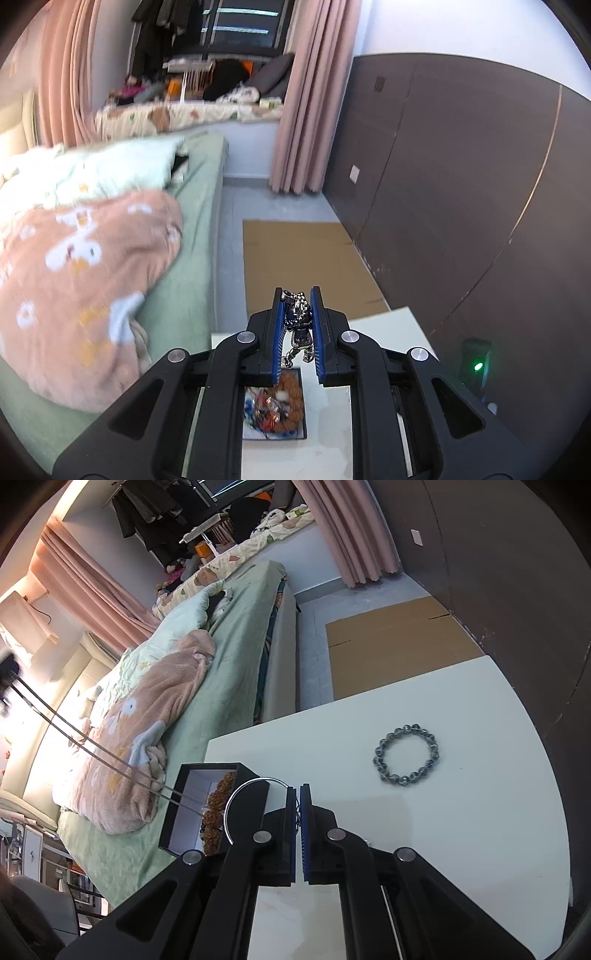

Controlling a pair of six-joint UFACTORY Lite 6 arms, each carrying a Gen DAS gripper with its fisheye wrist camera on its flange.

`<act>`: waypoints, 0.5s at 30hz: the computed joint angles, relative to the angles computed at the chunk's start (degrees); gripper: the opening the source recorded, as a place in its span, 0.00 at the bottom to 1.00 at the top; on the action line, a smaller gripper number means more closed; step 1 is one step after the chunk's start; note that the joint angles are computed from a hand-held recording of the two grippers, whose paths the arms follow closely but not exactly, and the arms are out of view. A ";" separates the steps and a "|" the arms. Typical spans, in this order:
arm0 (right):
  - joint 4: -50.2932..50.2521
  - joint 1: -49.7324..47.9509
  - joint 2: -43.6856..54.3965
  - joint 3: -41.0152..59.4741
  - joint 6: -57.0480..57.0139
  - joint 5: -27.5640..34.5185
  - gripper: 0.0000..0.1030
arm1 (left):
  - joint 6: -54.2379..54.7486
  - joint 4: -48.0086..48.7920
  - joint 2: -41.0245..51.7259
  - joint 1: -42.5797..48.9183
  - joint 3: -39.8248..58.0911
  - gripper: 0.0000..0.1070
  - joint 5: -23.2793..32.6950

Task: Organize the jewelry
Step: 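Carry the silver chain into the box with the left gripper while the right gripper carries the silver hoop there, then open both grippers over the box and withdraw them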

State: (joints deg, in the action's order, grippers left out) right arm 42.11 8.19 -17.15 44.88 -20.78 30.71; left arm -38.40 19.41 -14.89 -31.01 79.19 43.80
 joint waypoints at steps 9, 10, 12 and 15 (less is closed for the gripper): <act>1.72 3.68 -0.44 0.18 0.77 -3.03 0.02 | 8.55 -14.73 -4.99 8.95 -22.97 0.15 -14.64; 2.72 4.07 -0.22 0.25 0.36 -3.41 0.02 | 11.27 -17.88 -4.96 10.19 -25.51 0.20 -16.36; 3.66 5.04 0.42 0.59 0.30 -4.25 0.02 | 13.32 -20.32 -5.78 11.68 -29.48 0.54 -19.05; 5.96 7.90 1.91 1.30 0.00 -6.08 0.02 | 20.48 -26.93 -7.13 15.10 -32.82 0.54 -20.28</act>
State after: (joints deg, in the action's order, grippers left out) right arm 48.06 16.09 -15.24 46.18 -20.78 24.63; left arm -17.92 -7.52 -22.02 -15.91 46.37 23.51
